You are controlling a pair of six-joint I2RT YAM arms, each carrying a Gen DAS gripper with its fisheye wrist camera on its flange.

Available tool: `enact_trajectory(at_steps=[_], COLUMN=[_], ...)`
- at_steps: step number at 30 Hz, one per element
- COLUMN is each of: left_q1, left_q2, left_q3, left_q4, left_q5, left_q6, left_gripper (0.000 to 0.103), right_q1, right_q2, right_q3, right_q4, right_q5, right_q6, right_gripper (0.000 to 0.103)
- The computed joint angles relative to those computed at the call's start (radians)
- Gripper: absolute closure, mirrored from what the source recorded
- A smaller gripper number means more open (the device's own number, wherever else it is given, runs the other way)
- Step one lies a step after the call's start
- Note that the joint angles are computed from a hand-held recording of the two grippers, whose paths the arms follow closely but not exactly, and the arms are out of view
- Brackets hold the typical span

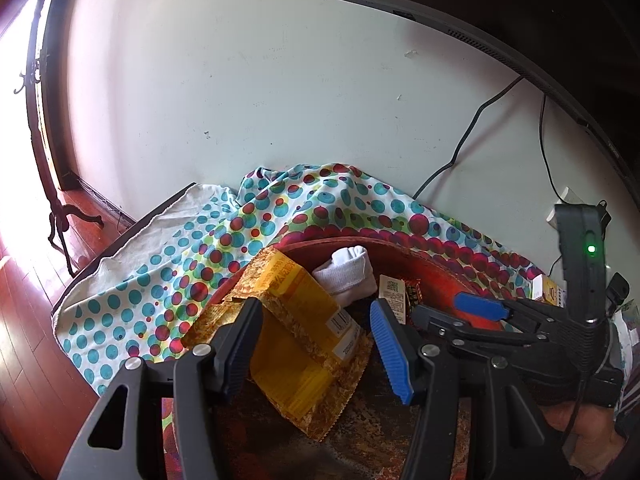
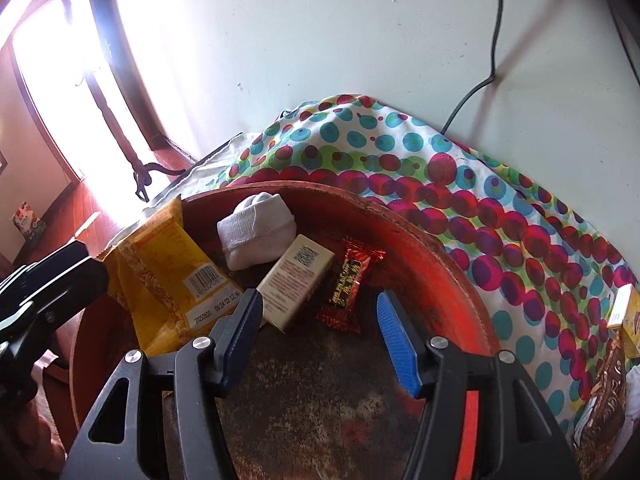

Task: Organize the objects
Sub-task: 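Carry the red medicine box with right tool into the tray and release it, then move both tools back over the remaining items on the cloth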

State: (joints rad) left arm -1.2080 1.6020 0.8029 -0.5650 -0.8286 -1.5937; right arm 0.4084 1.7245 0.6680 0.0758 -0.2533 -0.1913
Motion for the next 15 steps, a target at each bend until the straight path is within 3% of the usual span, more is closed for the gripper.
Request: enact_trajectory(at_steps=[5,8,11,15], left_q1=[-0.004,-0.012,-0.022,-0.039], left_q2=[0.061,0.135,0.224,0.364], left_q3=[0.073,0.162,0.268,0.437], left_q4=[0.037,0.065,0.113,0.171], left_q5=[0.010,0.016,0.038,0.087], left_q6=[0.095,0.186,0.290,0.430], left_gripper=[0.046,0.046,0.046,0.046], right_q1=[-0.214,-0.450,-0.733,-1.067], right_q2=[-0.261,-0.393,-0.390,-0.237], right_q3=[-0.193,-0.277,-0.265,-0.154], right_q4=[-0.001,-0.029,-0.085,-0.170], right_q5=[-0.086,-0.177,-0.304,-0.407], right_q6=[-0.143,-0.288,-0.445,-0.634], right_gripper=[0.043,0.042,0.042,0.042])
